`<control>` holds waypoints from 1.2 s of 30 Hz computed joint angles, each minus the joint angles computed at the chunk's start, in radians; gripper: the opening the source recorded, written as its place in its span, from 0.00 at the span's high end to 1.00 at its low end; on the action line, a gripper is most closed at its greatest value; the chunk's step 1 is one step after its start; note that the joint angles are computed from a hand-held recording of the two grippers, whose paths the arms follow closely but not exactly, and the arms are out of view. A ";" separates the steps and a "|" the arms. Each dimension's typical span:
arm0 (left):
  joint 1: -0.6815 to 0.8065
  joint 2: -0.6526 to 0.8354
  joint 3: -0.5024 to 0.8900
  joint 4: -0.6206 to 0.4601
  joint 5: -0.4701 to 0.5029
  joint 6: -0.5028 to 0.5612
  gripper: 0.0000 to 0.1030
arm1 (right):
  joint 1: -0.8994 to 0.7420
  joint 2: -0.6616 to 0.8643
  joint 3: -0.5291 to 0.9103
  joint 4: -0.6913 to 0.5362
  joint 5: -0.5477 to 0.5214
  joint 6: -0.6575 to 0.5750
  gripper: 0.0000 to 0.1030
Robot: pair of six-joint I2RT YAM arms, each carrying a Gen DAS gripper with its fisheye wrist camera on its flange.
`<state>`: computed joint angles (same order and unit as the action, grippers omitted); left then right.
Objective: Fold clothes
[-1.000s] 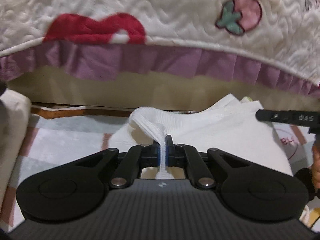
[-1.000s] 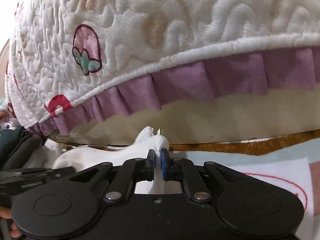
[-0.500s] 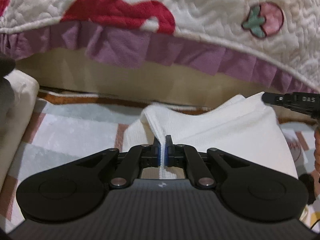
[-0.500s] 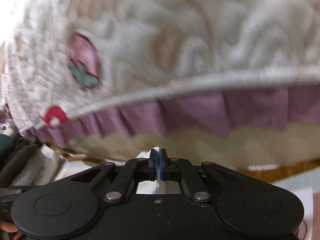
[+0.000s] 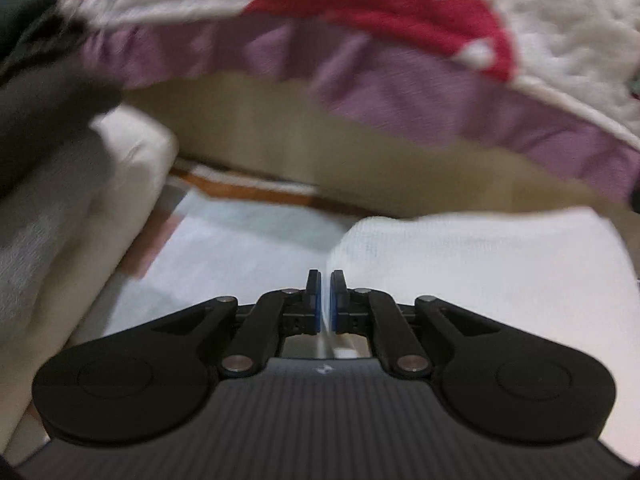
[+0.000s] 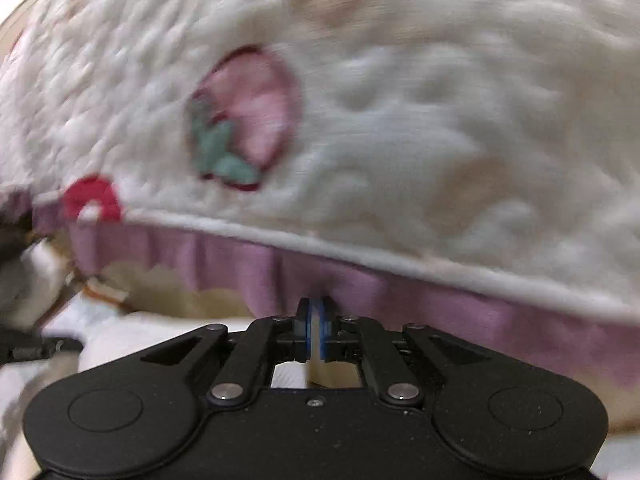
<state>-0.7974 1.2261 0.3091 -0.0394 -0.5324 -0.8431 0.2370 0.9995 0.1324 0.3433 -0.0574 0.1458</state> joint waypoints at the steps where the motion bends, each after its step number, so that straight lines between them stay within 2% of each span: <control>1: 0.035 -0.088 -0.064 0.047 0.064 0.003 0.94 | -0.068 -0.055 -0.019 -0.040 -0.098 0.030 0.71; 2: 0.071 -0.185 -0.124 0.075 0.134 0.004 0.87 | -0.156 -0.100 -0.036 -0.087 -0.227 0.039 0.48; 3: 0.093 -0.278 -0.167 0.071 0.193 0.005 0.75 | -0.234 -0.121 -0.050 -0.126 -0.328 0.030 0.40; 5: 0.103 -0.373 -0.190 0.010 0.256 0.020 0.64 | -0.344 -0.051 -0.050 -0.165 -0.444 0.009 0.40; 6: 0.111 -0.406 -0.200 -0.012 0.292 0.029 0.62 | -0.398 0.002 -0.045 -0.180 -0.500 -0.011 0.40; 8: 0.132 -0.389 -0.214 0.013 0.380 0.048 0.59 | -0.468 0.185 -0.026 -0.134 -0.610 -0.017 0.40; 9: 0.139 -0.377 -0.221 0.031 0.411 0.052 0.55 | -0.498 0.272 -0.025 -0.091 -0.669 -0.006 0.40; 12: 0.128 -0.341 -0.243 0.116 0.413 0.017 0.49 | -0.424 0.524 -0.021 0.218 -0.735 0.198 0.40; 14: 0.142 -0.307 -0.234 0.141 0.406 0.005 0.49 | -0.338 0.546 -0.008 0.262 -0.674 0.254 0.40; 17: 0.166 -0.238 -0.215 0.185 0.390 0.020 0.45 | -0.179 0.491 0.034 0.174 -0.503 0.221 0.37; 18: 0.170 -0.216 -0.211 0.201 0.385 0.044 0.45 | -0.125 0.490 0.047 0.173 -0.445 0.201 0.39; 19: 0.160 -0.235 -0.213 0.185 0.379 0.059 0.45 | -0.093 0.525 0.062 0.198 -0.438 0.171 0.47; 20: 0.157 -0.220 -0.215 0.206 0.387 0.085 0.46 | -0.087 0.530 0.072 0.191 -0.446 0.145 0.91; 22: 0.174 -0.190 -0.212 0.239 0.460 0.157 0.47 | -0.083 0.519 0.087 0.162 -0.470 0.090 0.88; 23: 0.179 -0.180 -0.191 0.211 0.483 0.185 0.50 | -0.137 0.453 0.040 0.221 -0.547 0.078 0.89; 25: 0.182 -0.160 -0.159 0.177 0.516 0.234 0.64 | -0.267 0.287 -0.038 0.291 -0.728 0.082 0.90; 26: 0.187 -0.133 -0.149 0.187 0.541 0.262 0.82 | -0.331 0.203 -0.057 0.298 -0.815 0.094 0.90; 27: 0.174 -0.094 -0.130 0.189 0.528 0.282 0.97 | -0.344 0.161 -0.026 0.196 -0.801 0.040 0.90; 28: 0.154 -0.058 -0.112 0.190 0.498 0.301 1.00 | -0.351 0.128 0.013 0.088 -0.779 -0.018 0.90; 31: 0.075 0.020 -0.071 0.200 0.304 0.303 1.00 | -0.313 0.159 0.125 -0.129 -0.598 -0.170 0.87; 32: 0.066 0.025 -0.066 0.196 0.266 0.277 1.00 | -0.296 0.174 0.153 -0.176 -0.524 -0.202 0.75; 33: 0.057 0.007 -0.071 0.183 0.234 0.235 1.00 | -0.262 0.179 0.169 -0.203 -0.428 -0.213 0.75; 34: 0.048 -0.011 -0.075 0.168 0.202 0.191 1.00 | -0.244 0.156 0.163 -0.221 -0.384 -0.204 0.71; 35: 0.043 -0.047 -0.089 0.159 0.191 0.151 0.96 | -0.227 0.132 0.156 -0.240 -0.343 -0.192 0.64; 36: 0.042 -0.124 -0.125 0.158 0.231 0.119 0.91 | -0.231 0.087 0.135 -0.257 -0.352 -0.152 0.61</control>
<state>-0.7552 1.1025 0.1844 0.1189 -0.3014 -0.7239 0.0057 1.0862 0.2678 0.0866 -0.4099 -0.0064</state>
